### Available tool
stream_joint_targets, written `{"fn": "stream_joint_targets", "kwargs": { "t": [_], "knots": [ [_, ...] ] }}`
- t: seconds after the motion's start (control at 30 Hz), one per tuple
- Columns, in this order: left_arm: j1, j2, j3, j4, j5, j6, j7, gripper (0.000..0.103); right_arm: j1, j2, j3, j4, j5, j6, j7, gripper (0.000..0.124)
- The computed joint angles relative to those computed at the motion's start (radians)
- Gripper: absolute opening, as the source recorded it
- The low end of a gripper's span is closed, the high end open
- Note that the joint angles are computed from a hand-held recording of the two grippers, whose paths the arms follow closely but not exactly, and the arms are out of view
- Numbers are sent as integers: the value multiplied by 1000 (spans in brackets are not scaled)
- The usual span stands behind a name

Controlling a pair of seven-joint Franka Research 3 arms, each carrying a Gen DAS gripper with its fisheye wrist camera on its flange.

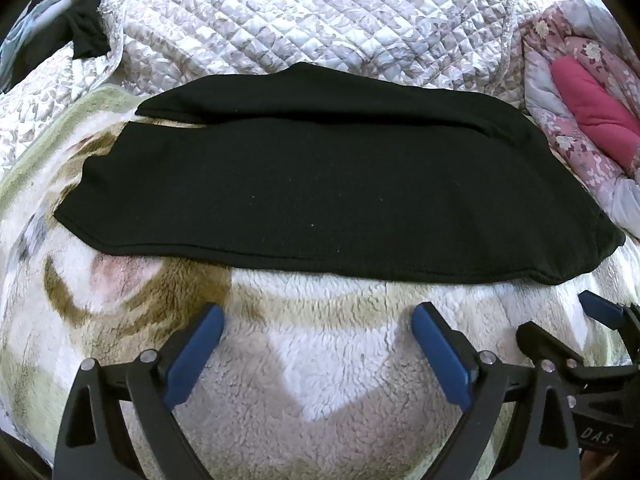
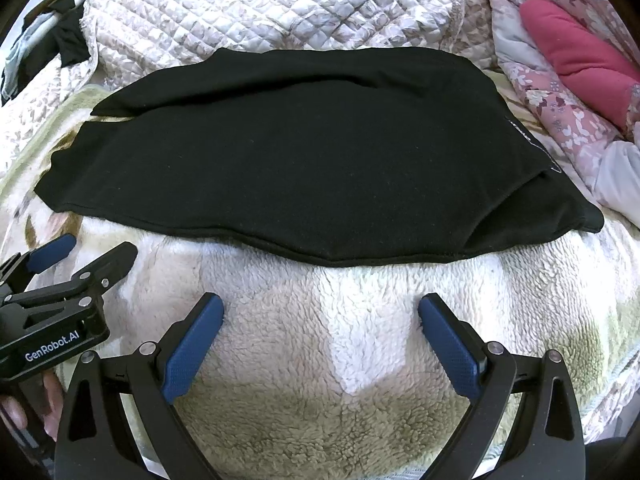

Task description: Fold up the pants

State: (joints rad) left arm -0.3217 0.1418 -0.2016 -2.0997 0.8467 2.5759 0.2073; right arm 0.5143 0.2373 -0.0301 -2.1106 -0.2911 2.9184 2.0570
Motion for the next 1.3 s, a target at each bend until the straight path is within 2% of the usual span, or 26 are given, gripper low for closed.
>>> {"fn": "stream_joint_targets", "kwargs": {
  "t": [0.3,0.4,0.5,0.57,0.63,0.73,0.8,0.9,0.97,1.07,1.13,1.2,1.3],
  "knots": [
    [-2,2,1,0,17,2,-9,98,-4,3,5,5,18,0,-17,99],
    [-1,2,0,0,13,5,-1,98,-21,3,25,12,56,-19,-53,99],
    [5,-5,2,-8,7,25,18,96,-66,-7,69,9,162,-16,-126,95],
    [14,-24,2,-25,-11,47,35,82,-105,-20,101,-6,267,15,-185,92],
    [28,-52,7,-54,-15,83,30,74,-126,-29,108,-14,345,32,-206,92],
    [58,-103,17,-106,-16,107,-26,72,-158,-28,114,-9,460,24,-225,92],
    [84,-141,21,-138,2,89,-96,72,-174,-22,113,-3,517,17,-221,92],
    [133,-162,31,-176,-60,104,-137,72,-259,2,184,21,730,29,-327,90],
    [165,-159,42,-204,-108,166,-160,71,-281,16,202,45,817,41,-383,89],
    [190,-132,41,-179,-58,177,-219,71,-278,32,197,65,874,87,-409,80],
    [202,-108,52,-168,-31,207,-269,71,-281,49,189,82,896,106,-405,62],
    [211,-90,66,-156,11,246,-319,71,-330,66,235,100,978,116,-457,54],
    [212,-60,81,-123,66,238,-362,65,-380,81,289,121,1095,127,-551,50]
  ]
}}
